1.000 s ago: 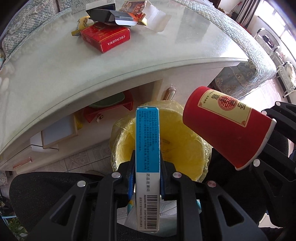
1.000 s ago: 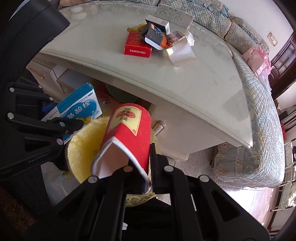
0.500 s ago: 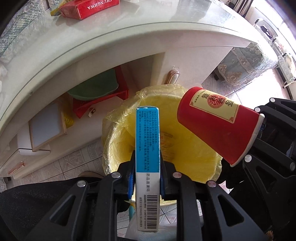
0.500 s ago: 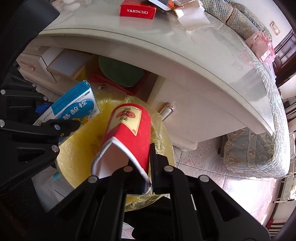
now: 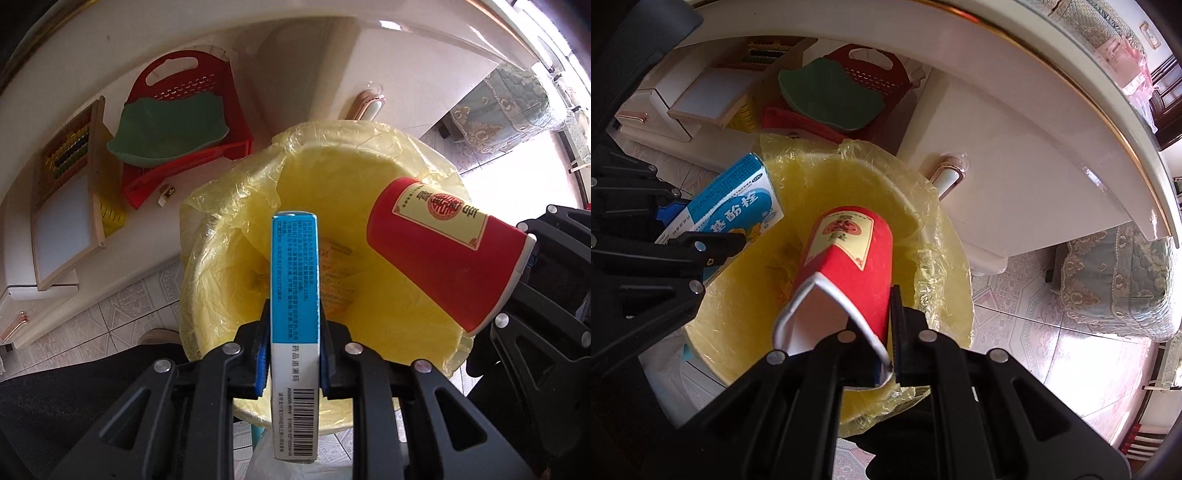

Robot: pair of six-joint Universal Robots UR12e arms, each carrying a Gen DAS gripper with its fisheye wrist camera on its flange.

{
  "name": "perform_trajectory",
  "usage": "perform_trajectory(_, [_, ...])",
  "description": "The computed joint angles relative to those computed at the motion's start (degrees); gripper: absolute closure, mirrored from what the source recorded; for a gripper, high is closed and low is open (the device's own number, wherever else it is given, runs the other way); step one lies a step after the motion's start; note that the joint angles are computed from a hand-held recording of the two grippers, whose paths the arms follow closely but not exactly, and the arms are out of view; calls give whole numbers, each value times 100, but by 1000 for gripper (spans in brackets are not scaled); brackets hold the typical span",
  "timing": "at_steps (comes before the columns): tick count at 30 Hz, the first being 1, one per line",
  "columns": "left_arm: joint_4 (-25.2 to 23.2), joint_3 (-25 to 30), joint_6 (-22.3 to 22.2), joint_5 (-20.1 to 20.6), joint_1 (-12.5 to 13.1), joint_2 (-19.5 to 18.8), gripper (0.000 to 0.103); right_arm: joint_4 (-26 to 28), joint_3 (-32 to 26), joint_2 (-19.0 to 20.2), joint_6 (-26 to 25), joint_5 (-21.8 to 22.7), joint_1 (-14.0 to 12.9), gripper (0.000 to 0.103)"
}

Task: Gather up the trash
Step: 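Open both tools to drop the box and cup into the bin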

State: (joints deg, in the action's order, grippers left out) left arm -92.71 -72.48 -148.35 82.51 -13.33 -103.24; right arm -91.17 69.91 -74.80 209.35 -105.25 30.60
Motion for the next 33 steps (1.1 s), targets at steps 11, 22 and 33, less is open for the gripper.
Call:
perform_trajectory(11, [-290,15,-143,-102,-25,-223,83,192,31,100,45,220,-101,98])
perform_trajectory(22, [-321,-83,-121,49,-79,-298,82,351,30,186,44,472,-190,98])
perform_trajectory(33, [96,-216,-309,461,-132,-228,35,414,-3,216,-50,396,-184,76])
